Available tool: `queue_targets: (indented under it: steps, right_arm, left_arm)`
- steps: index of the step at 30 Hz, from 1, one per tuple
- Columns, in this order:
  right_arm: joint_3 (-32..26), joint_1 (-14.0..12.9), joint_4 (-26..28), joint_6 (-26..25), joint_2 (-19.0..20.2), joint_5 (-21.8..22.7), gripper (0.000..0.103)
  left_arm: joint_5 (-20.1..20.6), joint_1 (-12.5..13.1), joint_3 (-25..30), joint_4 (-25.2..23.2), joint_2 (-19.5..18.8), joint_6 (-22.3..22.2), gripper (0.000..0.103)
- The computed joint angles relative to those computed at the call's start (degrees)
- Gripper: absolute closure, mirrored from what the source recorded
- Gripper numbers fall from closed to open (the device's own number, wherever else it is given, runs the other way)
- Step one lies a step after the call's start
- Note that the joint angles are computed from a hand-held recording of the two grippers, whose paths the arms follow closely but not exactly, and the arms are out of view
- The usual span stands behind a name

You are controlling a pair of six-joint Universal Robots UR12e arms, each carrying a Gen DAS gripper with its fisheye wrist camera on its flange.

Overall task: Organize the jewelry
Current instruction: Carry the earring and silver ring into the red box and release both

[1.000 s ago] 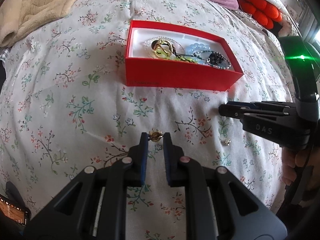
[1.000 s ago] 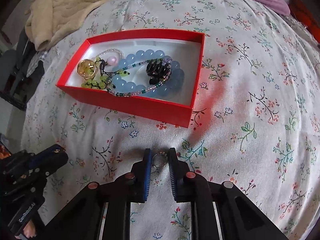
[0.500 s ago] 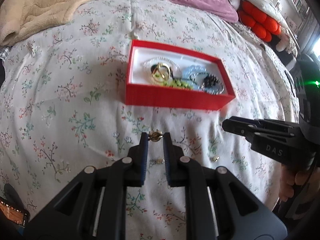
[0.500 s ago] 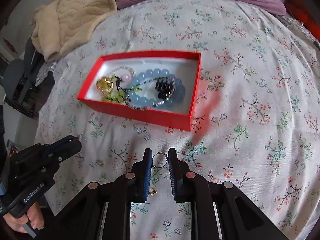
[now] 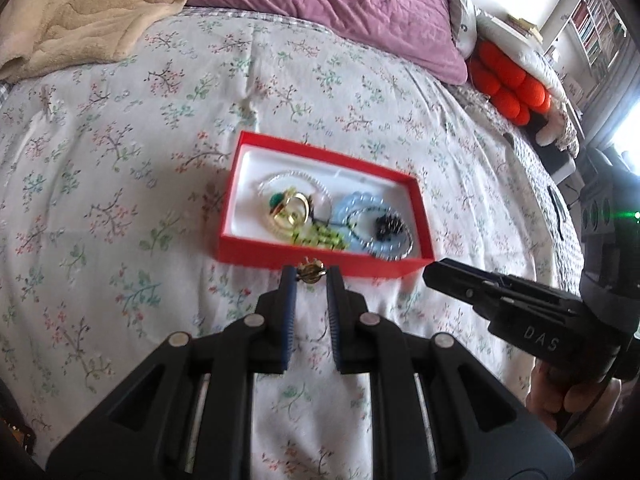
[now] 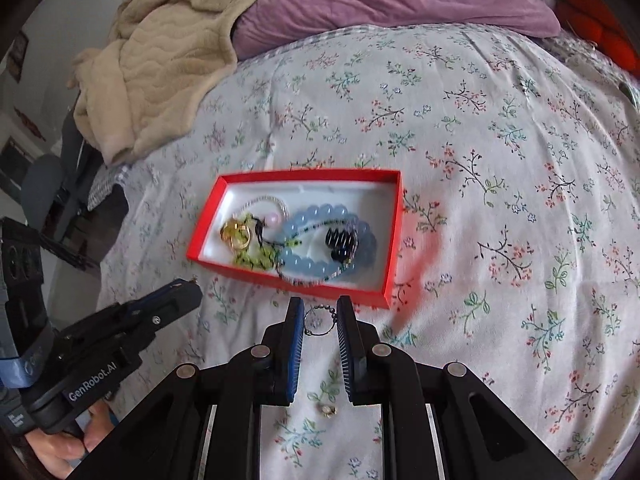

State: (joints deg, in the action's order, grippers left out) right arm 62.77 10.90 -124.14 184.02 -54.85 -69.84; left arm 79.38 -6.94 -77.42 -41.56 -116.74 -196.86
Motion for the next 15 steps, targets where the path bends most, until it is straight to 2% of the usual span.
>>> queue_targets:
  steps: [6, 15]
  right_arm:
    - [-1.64, -0.42, -1.32, 2.07, 1.5, 1.18, 0.086]
    - [-4.13, -0.87, -2.64, 2.83, 3.88, 2.55, 0.086]
  left_arm:
    - [-1.0, 0.27, 2.0, 1.39, -2.09, 0.04, 0.086]
    - [-0.83, -0.26, 5.12, 0.27, -4.78, 2.19, 0.086]
